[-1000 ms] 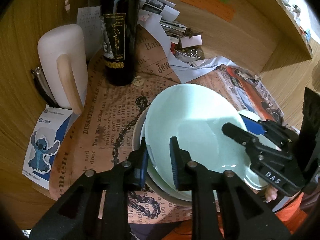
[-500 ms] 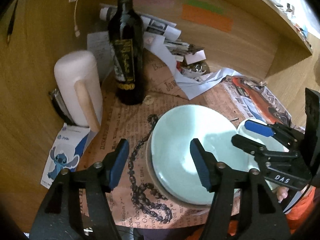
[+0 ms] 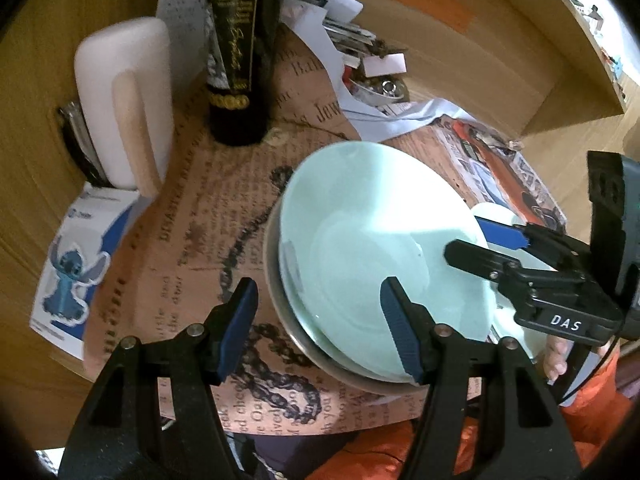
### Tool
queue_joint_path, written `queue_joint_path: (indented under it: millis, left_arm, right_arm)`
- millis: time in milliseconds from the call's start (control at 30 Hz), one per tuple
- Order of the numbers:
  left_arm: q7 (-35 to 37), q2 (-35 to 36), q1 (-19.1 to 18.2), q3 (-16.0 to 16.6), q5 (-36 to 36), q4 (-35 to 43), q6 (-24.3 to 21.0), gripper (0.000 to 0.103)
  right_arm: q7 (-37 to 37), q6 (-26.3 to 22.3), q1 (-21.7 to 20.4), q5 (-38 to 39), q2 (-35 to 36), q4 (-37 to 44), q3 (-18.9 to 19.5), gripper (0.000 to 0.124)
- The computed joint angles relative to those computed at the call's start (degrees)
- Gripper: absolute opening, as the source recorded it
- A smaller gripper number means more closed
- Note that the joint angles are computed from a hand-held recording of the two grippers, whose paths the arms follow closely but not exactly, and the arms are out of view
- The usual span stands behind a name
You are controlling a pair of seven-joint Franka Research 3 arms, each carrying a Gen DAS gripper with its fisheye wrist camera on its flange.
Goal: Organize plates and bowls
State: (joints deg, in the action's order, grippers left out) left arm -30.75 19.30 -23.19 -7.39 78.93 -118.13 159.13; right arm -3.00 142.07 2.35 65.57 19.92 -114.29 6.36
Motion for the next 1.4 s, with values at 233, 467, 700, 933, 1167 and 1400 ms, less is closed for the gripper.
queue_joint_path:
  millis: [233, 467, 700, 933, 1167, 1400]
  left_arm:
    - [-3.5, 1.6, 0.6, 0.9, 2.3, 0.6, 4.6, 0.063]
    - [-0.2, 1.9, 0.7, 0.7, -0.1, 1.1, 4.9, 0.055]
    - [7.6, 2.4, -1.4, 0.4, -7.6, 2.1, -1.3, 0.054]
    - [8.1, 2.5, -2.4, 0.9, -9.0, 2.7, -3.4, 0.054]
    - [6.5, 1.9, -2.9, 1.2, -7.1, 3.1, -5.2, 0.054]
    - [4.9, 1.3, -3.2, 0.7, -3.6, 4.3, -7.8, 0.054]
  right_arm:
    - [3.7, -1.1, 0.7, -4.6, 1.6, 1.4, -0.2, 0.047]
    - [3.4, -0.3, 0.3, -4.8, 2.0, 1.1, 0.8, 0.038]
    - [3.7, 0.0, 0.1, -2.6, 1.7, 0.7, 0.9, 0.035]
    - [4.3, 0.1, 0.1, -1.5, 1.5, 0.5, 0.9, 0.033]
    - [4.0, -0.5, -0.1, -0.1, 1.0, 0.5, 0.8, 0.032]
    - [2.4, -1.4, -0.6, 2.9, -0.1, 0.3, 0.5, 0.031]
